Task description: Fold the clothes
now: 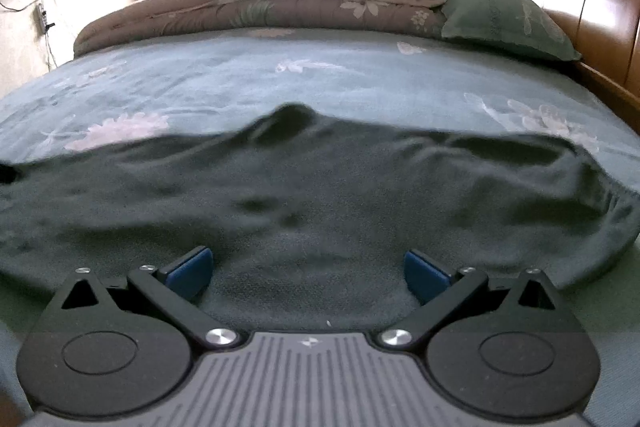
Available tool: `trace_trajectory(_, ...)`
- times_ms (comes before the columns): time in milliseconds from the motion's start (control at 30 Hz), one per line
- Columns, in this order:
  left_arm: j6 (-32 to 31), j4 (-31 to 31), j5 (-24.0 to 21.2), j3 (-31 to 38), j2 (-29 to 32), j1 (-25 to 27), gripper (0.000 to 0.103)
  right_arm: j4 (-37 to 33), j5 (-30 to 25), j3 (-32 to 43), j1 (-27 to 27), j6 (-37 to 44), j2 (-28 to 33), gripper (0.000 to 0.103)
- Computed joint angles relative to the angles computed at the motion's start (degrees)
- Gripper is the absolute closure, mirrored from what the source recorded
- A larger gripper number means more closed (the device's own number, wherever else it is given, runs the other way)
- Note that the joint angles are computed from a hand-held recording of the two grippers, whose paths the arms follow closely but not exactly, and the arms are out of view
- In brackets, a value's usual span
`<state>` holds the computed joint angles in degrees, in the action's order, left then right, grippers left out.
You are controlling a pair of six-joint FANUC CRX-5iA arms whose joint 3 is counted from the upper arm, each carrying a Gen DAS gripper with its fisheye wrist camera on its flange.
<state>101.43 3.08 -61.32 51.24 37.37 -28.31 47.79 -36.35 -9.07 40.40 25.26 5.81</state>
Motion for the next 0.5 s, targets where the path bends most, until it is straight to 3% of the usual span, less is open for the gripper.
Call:
trace_trajectory(133,2.3,-1.9,-4.5,-3.6,-2.7,0.5,0.005,-7.6,-0.9,7.4,0.8,9.3,2.8,0.0)
trace_trajectory(300,3.8,-1.4,-0.4,-11.5,-8.3,1.8,0.005,-22.3,-2.8,20.9,2.0,27.7,9.2,0.0)
trace_trajectory(400,7.8,-4.9,-1.9,-11.1,-8.7,2.3,0.005,-30.8,-7.6,30.4,2.8,38.4,13.9,0.0)
trace_trajectory(500,8.4,-2.5,-1.4,-15.6,-11.0,3.8,0.005,-34.2,-11.9,36.8,3.8,43.9,17.3,0.0)
